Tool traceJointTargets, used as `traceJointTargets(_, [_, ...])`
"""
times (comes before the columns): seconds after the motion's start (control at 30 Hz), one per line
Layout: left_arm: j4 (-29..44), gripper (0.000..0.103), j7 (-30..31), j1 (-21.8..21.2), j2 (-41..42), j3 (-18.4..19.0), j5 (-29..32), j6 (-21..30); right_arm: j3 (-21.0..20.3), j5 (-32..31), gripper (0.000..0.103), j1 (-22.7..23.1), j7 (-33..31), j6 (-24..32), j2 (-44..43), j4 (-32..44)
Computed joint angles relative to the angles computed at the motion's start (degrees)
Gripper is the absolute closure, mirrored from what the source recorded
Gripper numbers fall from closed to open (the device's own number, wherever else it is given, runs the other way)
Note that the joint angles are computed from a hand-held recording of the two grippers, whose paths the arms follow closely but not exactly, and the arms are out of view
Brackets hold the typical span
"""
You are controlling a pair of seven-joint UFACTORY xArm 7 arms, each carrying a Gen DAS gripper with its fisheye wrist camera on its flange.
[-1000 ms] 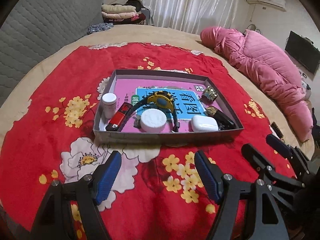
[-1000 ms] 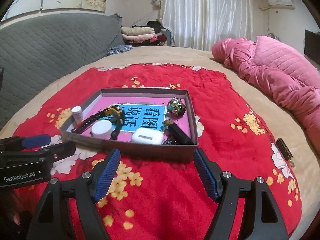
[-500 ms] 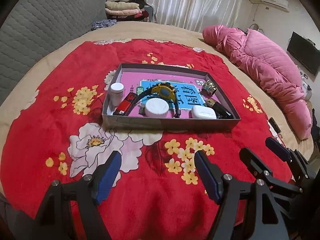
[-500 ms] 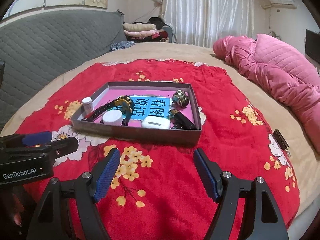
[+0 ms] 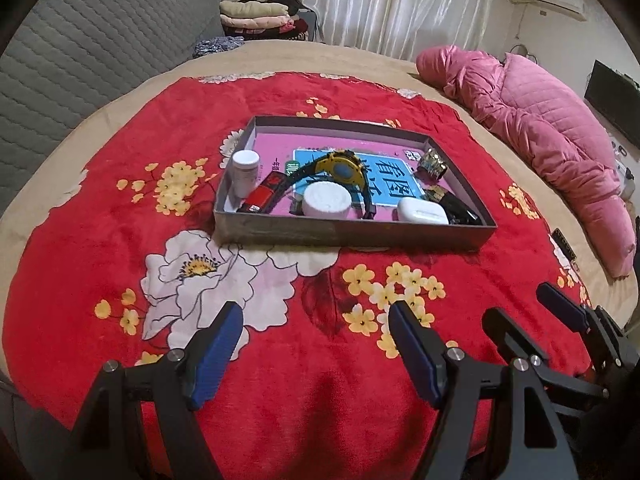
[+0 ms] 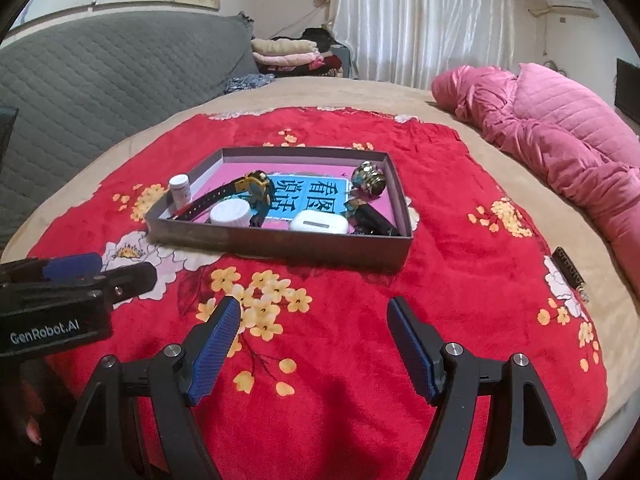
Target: Organize rigid objects
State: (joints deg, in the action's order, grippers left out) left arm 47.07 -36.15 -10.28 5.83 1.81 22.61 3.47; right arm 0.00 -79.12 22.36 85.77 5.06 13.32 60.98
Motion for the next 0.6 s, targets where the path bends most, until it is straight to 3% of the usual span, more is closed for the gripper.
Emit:
traceJointTargets(0.3, [0.23, 0.028, -2.8, -1.89, 1.55, 1.98, 2.89, 0.21, -1.03, 1.36, 0.026, 0.49, -0.25, 0.19, 1.34, 0.09])
traceJointTargets(0.47, [0.54, 0.028, -3.55, -2.32, 2.35, 2.32, 4.1, 0.36, -1.22, -2.79, 0.026, 0.63, 3.28, 0.67, 1.87, 0.76])
traceJointTargets(0.6, [0.76, 0.028, -4.57, -3.08, 2.73, 3.02, 5.28, 0.64, -0.46, -2.4, 0.026, -0.01, 2.54, 0.69, 2.6, 1.12])
